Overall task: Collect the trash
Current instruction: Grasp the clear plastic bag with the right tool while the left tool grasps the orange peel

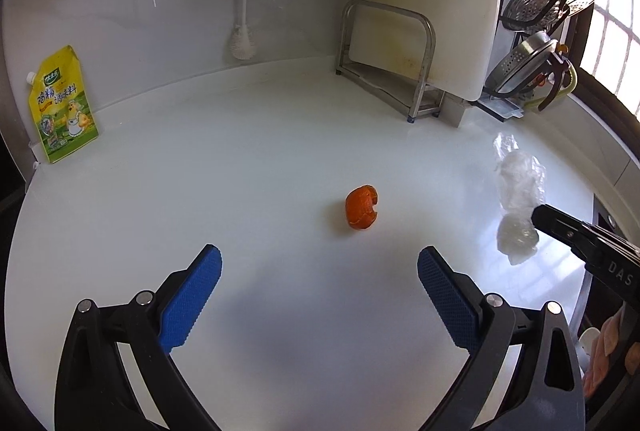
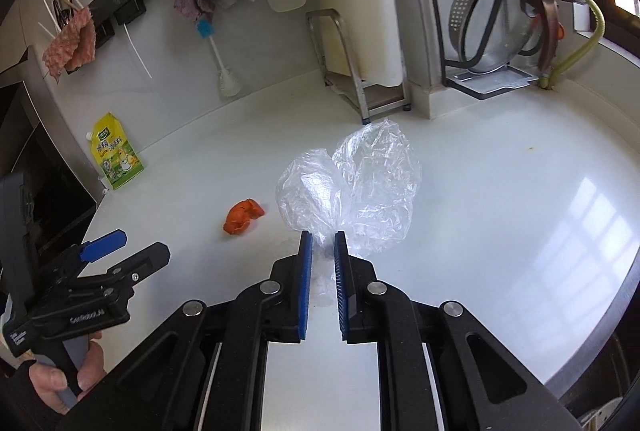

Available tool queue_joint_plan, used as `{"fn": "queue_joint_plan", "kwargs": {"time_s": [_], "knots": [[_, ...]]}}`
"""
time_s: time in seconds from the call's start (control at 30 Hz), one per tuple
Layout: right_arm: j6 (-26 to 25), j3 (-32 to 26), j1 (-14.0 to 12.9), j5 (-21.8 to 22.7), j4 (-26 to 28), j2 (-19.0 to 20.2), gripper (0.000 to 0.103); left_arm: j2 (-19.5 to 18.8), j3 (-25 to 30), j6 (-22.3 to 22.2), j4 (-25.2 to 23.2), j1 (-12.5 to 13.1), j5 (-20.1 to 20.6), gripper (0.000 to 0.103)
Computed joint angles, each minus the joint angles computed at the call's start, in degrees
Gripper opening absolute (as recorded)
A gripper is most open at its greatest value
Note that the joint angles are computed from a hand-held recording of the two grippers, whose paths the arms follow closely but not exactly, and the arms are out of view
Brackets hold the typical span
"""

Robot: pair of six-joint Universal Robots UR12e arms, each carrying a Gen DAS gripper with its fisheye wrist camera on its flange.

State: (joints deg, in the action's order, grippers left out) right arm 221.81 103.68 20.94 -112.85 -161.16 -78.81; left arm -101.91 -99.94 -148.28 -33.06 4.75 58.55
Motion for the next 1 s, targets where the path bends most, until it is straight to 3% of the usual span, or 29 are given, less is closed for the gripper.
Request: {"fn": "queue_joint_plan", "kwargs": {"time_s": [0.1, 0.23, 0.43, 0.57, 0.6, 0.7, 0.77, 1.0], "knots": [[1.7, 2.8, -0.7, 0.2, -2.7, -1.4, 0.011, -1.7, 1.9, -1.1, -2.0, -2.2, 2.9, 0.097], [3.5, 5.0, -1.9, 1.5, -5.3, -2.5, 0.011, -3.8, 3.4, -2.1, -0.8, -5.1, 8.7, 0.097], [3.2, 6.2, -2.4, 3.3, -9.1, -3.0, 0.011, -6.0, 5.6, -4.2, -1.0, -7.5, 13.0, 0.095], [3.4, 6.4, -2.7, 4.7, -9.8, -3.0, 0.011, -6.9, 7.2, -4.6, -5.0, -8.0, 13.5, 0.072], [3.4, 6.4, -2.7, 4.7, -9.9, -3.0, 0.011, -7.0, 6.9, -4.7, -4.0, -8.2, 14.5, 0.072], [3.0, 6.3, -2.6, 4.5, -10.0, -2.9, 0.011, -6.9, 6.9, -4.4, -3.8, -8.1, 13.2, 0.051], [2.8, 6.2, -2.5, 4.5, -9.9, -2.8, 0.011, -6.7, 6.8, -3.7, -3.8, -8.0, 12.6, 0.023], [2.5, 6.0, -1.9, 4.0, -9.9, -2.7, 0.011, -3.8, 3.9, -2.3, -3.8, -6.0, 9.6, 0.018]]}}
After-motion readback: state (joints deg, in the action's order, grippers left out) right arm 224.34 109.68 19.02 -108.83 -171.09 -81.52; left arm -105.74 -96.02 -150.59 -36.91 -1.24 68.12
